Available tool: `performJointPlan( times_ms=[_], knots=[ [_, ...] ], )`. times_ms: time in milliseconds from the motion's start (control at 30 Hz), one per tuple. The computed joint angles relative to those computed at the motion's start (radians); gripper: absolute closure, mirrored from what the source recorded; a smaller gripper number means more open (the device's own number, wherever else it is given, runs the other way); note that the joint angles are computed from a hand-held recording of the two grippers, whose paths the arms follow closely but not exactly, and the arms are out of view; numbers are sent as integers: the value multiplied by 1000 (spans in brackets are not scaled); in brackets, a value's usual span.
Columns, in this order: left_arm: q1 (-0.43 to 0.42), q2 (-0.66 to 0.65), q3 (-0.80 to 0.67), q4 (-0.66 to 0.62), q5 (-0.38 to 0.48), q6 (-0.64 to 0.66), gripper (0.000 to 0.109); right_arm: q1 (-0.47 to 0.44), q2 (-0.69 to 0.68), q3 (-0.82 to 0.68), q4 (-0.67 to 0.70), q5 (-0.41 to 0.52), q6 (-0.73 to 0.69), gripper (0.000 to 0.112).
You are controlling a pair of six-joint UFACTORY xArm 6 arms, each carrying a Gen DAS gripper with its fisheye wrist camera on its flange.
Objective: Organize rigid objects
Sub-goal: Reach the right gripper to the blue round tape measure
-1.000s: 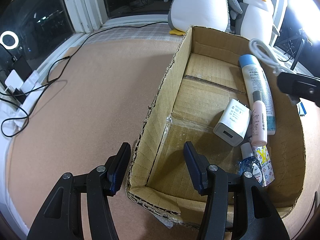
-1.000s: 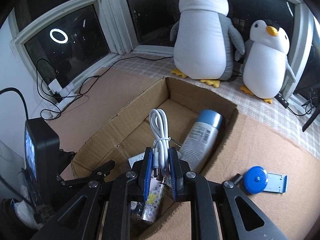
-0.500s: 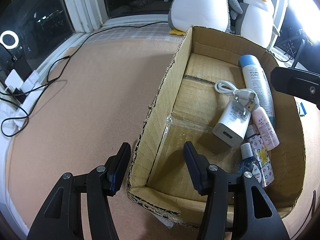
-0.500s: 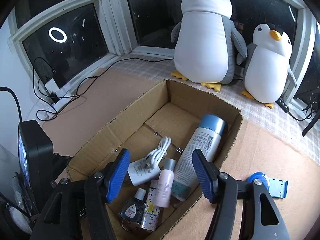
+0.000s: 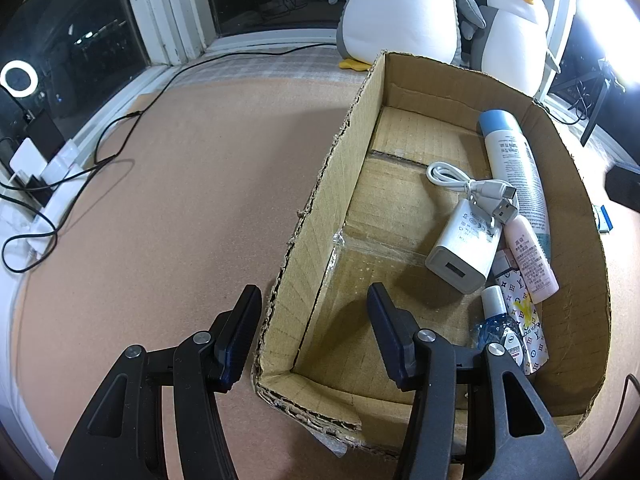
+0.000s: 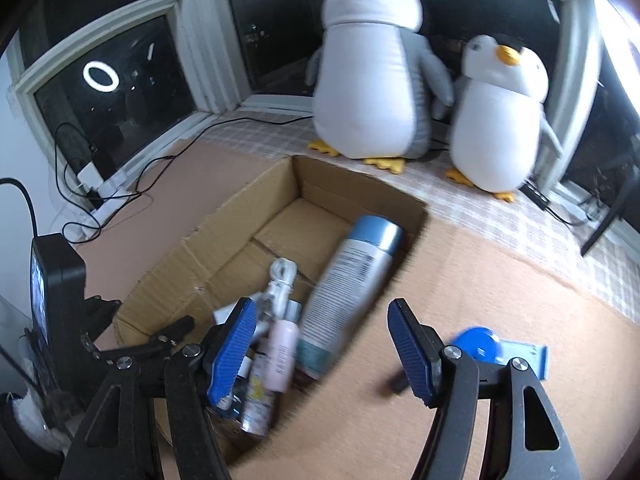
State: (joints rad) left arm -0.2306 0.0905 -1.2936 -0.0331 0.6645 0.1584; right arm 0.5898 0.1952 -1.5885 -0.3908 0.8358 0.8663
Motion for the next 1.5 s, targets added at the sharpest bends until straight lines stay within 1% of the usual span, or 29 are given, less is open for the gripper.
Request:
performJointPlan(
  times_ms=[133,333,433,567,700,867,967,1067,1133,1300,1400,1500],
  knots=[
    [0,0,1,1,0,-1,55,-17,-119,158,-10,-23,45,48],
    [-1,0,1,3,-1,-2,55,-40,-263,348,1,-37,77,48],
    [-2,-1,2,8,-2,-5,55,-50,-305,405,7,-41,97,48],
    [-2,-1,3,9,-3,-7,55,-67,-340,461,66,-101,102,48],
    [-2,-1,3,9,-3,-6,55,-70,-315,448,93,-127,113,49],
    [-2,-1,3,8,-4,-7,55,-73,-282,412,32,-101,179,53],
    [-2,-1,3,9,-3,-7,55,-86,-267,394,17,-72,185,65],
    [-2,-1,3,9,-3,-7,55,-99,-246,372,9,-45,146,65],
    [-2,-1,3,9,-3,-7,55,-109,-232,365,46,-43,70,65],
    [-2,-1,3,9,-3,-7,55,-93,-188,315,-13,41,-41,65],
    [-2,-1,3,9,-3,-7,55,-94,-170,302,-18,55,-75,65],
    [-3,-1,3,10,-3,-7,55,-99,-158,297,-13,47,-101,65]
  ],
)
